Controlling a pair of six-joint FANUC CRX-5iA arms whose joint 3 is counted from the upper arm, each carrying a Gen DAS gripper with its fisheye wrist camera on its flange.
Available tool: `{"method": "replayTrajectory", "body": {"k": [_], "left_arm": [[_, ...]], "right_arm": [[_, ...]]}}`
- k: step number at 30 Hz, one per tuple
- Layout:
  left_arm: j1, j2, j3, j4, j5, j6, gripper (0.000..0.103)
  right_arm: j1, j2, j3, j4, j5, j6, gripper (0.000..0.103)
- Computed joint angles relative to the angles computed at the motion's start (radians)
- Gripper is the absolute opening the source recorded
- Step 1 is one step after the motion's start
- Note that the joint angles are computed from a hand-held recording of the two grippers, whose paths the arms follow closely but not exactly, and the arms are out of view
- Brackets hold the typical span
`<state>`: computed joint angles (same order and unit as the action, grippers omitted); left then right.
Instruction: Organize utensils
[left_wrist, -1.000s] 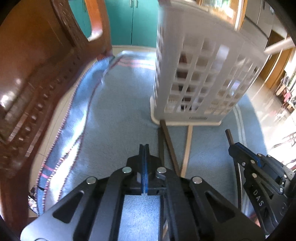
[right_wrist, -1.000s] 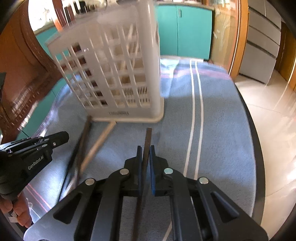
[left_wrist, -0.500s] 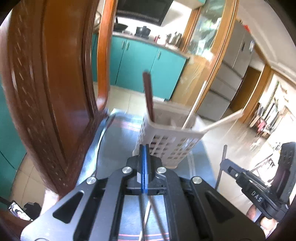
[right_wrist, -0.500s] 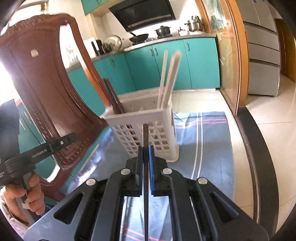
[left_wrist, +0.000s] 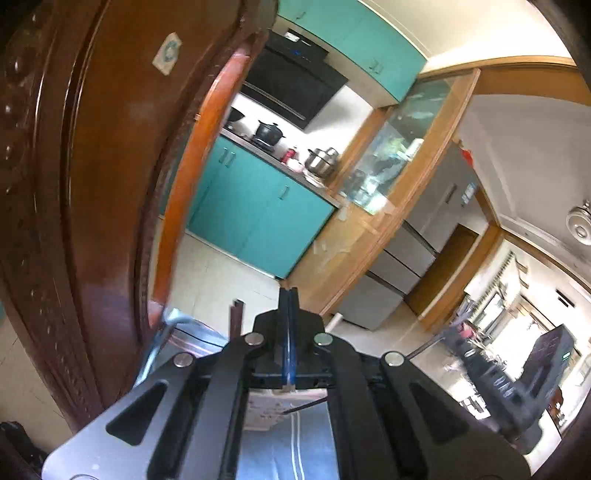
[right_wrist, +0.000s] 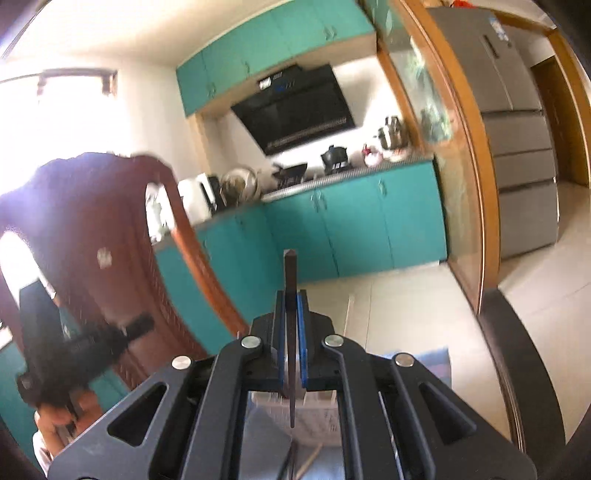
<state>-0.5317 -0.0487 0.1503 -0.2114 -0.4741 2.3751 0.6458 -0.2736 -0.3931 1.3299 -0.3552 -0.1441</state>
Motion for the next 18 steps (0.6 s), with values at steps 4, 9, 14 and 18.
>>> {"method": "replayTrajectory", "body": {"k": [4,9,14,18], "left_arm": [[-0.013,0.026,0.011,-0.020,-0.046,0.002,0.001],[-0.038,0.113,0.052,0.046,-0.277,-0.150,0.001],[-0.023,0.250,0.069,0.200,-0.446,-0.284,0.001],[-0.032,0.351,0.147,0.200,-0.565,-0.305,0.002]], "right_arm": [[-0.010,0.008,0.008,-0.004,0.003,-0.001,0.007],[0.029,-0.042,-0.067,-0.105,0.017,0.075,0.007],[0.092,-0.072,-0.106,-0.255,-0.035,0.175,0.007],[0.106,-0.084,-0.129,-0.341,-0.041,0.215,0.007]]}}
